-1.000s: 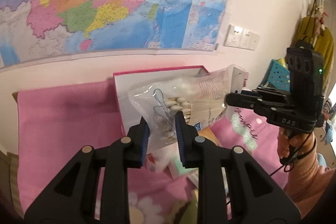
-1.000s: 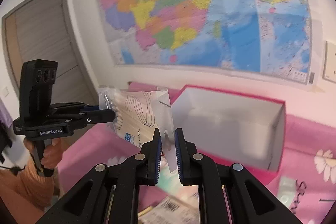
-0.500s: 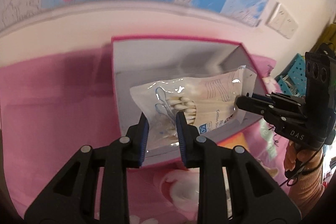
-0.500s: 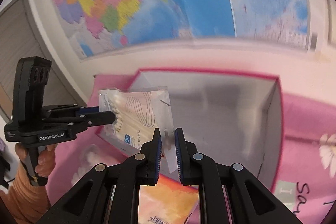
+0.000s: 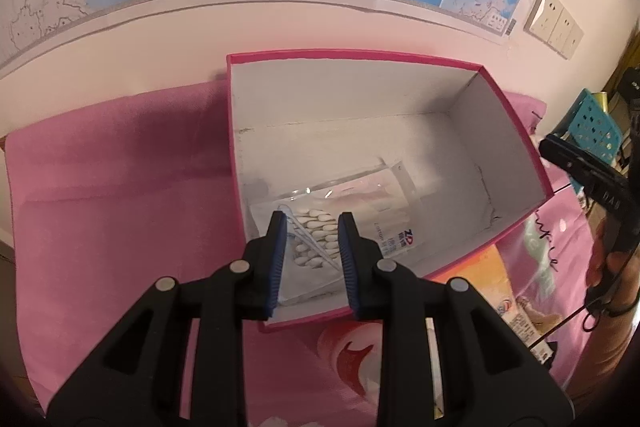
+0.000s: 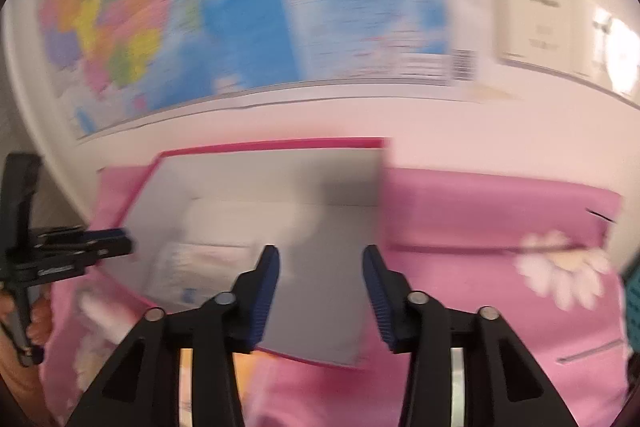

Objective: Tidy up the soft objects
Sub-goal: 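Carry the cotton-swab bag with the left gripper into the pink box, then open the left gripper to release the bag and withdraw, then grasp the green plush dinosaur with the left gripper and lift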

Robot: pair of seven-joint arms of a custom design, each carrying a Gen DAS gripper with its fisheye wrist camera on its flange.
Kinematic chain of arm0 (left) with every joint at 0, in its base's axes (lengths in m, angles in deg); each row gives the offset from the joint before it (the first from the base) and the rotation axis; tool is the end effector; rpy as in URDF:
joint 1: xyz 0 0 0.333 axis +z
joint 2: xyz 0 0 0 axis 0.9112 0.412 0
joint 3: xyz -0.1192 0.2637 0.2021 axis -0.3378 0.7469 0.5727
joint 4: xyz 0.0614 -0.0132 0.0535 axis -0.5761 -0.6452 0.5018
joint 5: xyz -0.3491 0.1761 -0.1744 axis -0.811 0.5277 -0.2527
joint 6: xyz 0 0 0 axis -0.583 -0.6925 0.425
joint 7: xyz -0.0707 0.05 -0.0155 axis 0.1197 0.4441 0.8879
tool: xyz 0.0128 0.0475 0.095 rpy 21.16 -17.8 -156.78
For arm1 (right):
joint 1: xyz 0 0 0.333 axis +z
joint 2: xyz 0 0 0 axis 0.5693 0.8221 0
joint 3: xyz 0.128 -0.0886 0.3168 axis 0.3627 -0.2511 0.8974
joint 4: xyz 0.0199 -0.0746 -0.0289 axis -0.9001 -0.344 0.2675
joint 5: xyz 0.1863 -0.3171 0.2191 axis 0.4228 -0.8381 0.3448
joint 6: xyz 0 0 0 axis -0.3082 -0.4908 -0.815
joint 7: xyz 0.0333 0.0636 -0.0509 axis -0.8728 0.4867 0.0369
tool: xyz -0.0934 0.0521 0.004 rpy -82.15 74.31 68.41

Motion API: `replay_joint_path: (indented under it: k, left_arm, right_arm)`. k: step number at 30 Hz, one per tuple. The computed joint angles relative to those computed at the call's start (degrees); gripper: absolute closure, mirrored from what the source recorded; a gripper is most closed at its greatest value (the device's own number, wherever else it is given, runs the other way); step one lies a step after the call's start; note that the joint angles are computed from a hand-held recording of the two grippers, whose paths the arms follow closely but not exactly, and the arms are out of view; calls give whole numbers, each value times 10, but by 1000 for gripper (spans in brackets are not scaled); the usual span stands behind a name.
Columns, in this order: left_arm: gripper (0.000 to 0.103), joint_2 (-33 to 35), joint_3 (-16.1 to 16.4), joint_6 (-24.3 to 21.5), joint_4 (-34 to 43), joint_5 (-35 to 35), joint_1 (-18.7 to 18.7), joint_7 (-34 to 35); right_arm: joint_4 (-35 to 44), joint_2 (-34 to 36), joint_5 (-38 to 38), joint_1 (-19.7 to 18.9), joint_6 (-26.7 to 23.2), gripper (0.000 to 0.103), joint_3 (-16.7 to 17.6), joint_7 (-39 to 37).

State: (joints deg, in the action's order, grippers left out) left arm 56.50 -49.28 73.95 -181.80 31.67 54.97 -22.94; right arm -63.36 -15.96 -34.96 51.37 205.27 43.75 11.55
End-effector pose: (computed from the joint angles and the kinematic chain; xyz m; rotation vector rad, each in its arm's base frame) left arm 0.5608 -0.2495 0.4693 -1.9658 1.8099 -0.7320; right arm 0.6380 0.2257 0.4895 -1.9608 1.2409 -0.3662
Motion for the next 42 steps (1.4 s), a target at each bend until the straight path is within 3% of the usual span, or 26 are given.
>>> replay_joint_path:
  k: [3, 7, 11, 14, 18, 21, 24, 30, 36, 42]
  left_arm:
    - [74, 4, 1, -13, 4, 4, 0, -7]
    - [74, -3, 2, -17, -4, -3, 3, -10]
    - [74, -11, 2, -24, -12, 8, 2, -23]
    - [74, -22, 3, 6, -30, 0, 3, -33]
    - [63, -40, -4, 26, -45, 79, 2, -125]
    - [61, -65, -12, 33, -63, 150, 5, -199]
    - [60, -92, -26, 36, -81, 206, 6, -255]
    - [56, -147, -48, 46, -129, 254, 1, -295]
    - [55, -206, -45, 61, -206, 208, -19, -283]
    - [55, -245, -47, 57, -273, 146, -45, -278]
  right_arm:
    - [2, 4, -7, -6, -13, 56, -12, 28]
    - [30, 19, 63, -35, -113, 56, 5, -22]
    - [21, 15, 74, -21, -112, 54, 11, -53]
    - [18, 11, 89, -20, -118, 54, 10, -66]
    - [-6, -12, 147, -28, -105, 54, 10, -107]
    - [-26, -35, 185, -28, -104, 54, 7, -146]
    - [-64, -83, 243, -29, -139, 54, -1, -220]
    - [-116, -146, 271, -12, -213, 52, -21, -281]
    - [-152, -182, 271, 9, -262, 51, -32, -319]
    - [-168, -187, 235, 38, -297, 51, -19, -346]
